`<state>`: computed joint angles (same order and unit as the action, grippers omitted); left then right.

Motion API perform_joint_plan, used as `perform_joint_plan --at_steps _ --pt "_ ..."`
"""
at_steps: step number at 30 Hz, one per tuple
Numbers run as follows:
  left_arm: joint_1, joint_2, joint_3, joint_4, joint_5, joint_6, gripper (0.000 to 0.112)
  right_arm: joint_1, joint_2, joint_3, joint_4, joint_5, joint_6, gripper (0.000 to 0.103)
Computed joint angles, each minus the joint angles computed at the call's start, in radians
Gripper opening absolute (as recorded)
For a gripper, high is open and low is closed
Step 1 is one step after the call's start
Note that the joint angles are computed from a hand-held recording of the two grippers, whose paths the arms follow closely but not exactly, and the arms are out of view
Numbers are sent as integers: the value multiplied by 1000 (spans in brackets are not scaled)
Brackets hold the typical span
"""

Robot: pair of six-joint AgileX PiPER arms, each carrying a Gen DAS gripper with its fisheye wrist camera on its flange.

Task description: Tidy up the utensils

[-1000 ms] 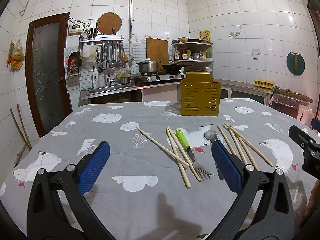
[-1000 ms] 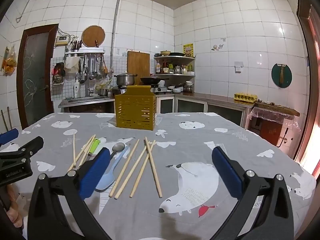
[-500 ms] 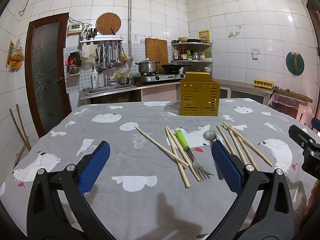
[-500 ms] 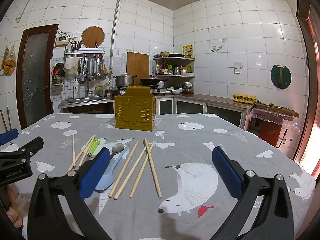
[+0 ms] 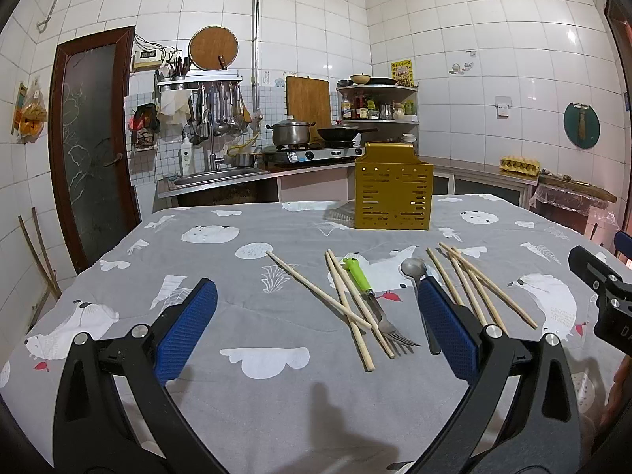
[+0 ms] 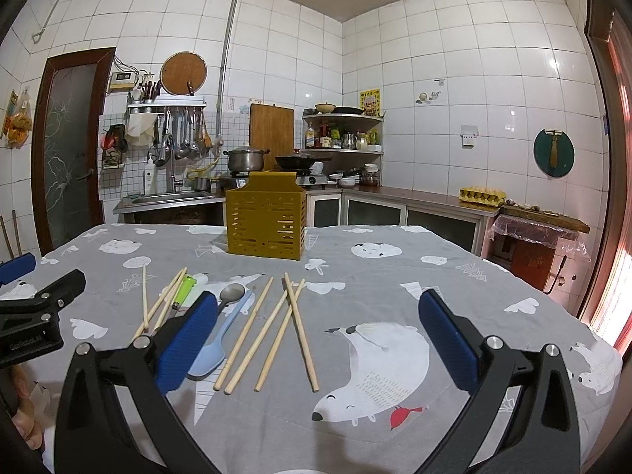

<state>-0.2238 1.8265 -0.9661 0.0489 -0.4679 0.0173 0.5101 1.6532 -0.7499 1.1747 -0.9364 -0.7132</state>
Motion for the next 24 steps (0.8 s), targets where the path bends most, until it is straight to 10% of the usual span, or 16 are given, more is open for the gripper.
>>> perform_joint_plan --at_steps 24 --pt "10 4 -3 21 -2 -19 98 3 3 0 -1 -8 0 99"
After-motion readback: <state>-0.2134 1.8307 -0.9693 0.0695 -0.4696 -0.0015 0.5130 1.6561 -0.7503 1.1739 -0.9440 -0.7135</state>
